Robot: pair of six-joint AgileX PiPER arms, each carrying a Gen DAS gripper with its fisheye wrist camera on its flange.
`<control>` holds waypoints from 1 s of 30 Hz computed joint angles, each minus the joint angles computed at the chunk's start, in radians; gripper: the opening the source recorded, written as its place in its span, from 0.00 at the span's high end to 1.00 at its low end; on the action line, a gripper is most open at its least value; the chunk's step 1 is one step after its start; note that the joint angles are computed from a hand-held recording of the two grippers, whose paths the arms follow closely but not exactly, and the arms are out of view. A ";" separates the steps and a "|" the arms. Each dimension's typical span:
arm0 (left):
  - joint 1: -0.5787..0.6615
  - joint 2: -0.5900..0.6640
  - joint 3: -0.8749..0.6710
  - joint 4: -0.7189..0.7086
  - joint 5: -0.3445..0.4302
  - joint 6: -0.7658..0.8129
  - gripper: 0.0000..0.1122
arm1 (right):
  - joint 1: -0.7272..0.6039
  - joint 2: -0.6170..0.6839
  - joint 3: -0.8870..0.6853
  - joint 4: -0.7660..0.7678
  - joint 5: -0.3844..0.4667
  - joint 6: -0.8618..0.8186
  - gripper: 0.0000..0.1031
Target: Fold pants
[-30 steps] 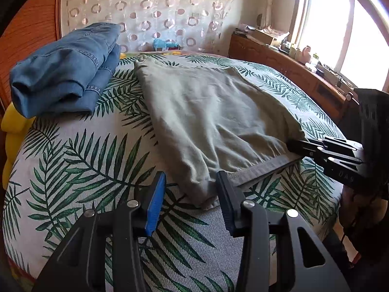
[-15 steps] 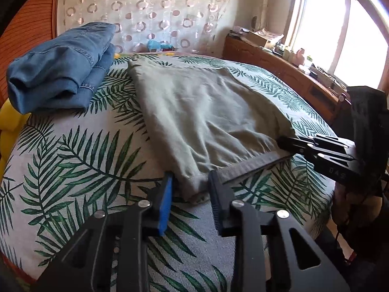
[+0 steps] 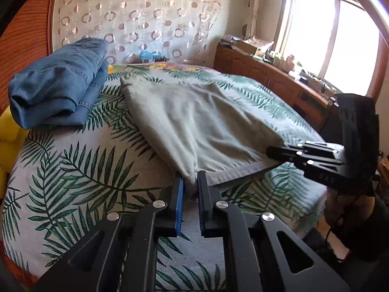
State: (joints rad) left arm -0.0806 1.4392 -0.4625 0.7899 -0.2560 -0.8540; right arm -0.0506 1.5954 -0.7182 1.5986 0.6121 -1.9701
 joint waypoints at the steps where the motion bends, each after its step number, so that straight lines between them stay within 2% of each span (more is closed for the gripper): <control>1: 0.004 -0.015 0.001 0.044 -0.002 -0.042 0.90 | -0.008 -0.011 0.005 -0.009 0.010 0.007 0.91; 6: -0.008 -0.095 0.009 0.147 0.028 -0.128 0.90 | -0.053 -0.073 0.034 -0.061 0.067 0.038 0.91; 12: 0.002 -0.166 0.002 0.366 0.035 -0.329 0.90 | -0.126 -0.130 0.063 -0.119 0.141 0.053 0.91; 19: -0.003 -0.222 -0.005 0.515 0.045 -0.464 0.90 | -0.150 -0.186 0.087 -0.136 0.170 0.053 0.91; 24: 0.004 -0.262 -0.004 0.599 0.031 -0.545 0.90 | -0.183 -0.226 0.095 -0.162 0.213 0.063 0.91; 30: 0.006 -0.307 -0.002 0.625 0.015 -0.577 0.90 | -0.207 -0.263 0.096 -0.178 0.232 0.076 0.91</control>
State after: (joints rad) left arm -0.0745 1.1321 -0.4648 1.4152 -0.2408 -1.4315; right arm -0.2574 1.3326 -0.6224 1.4207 0.8440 -1.8942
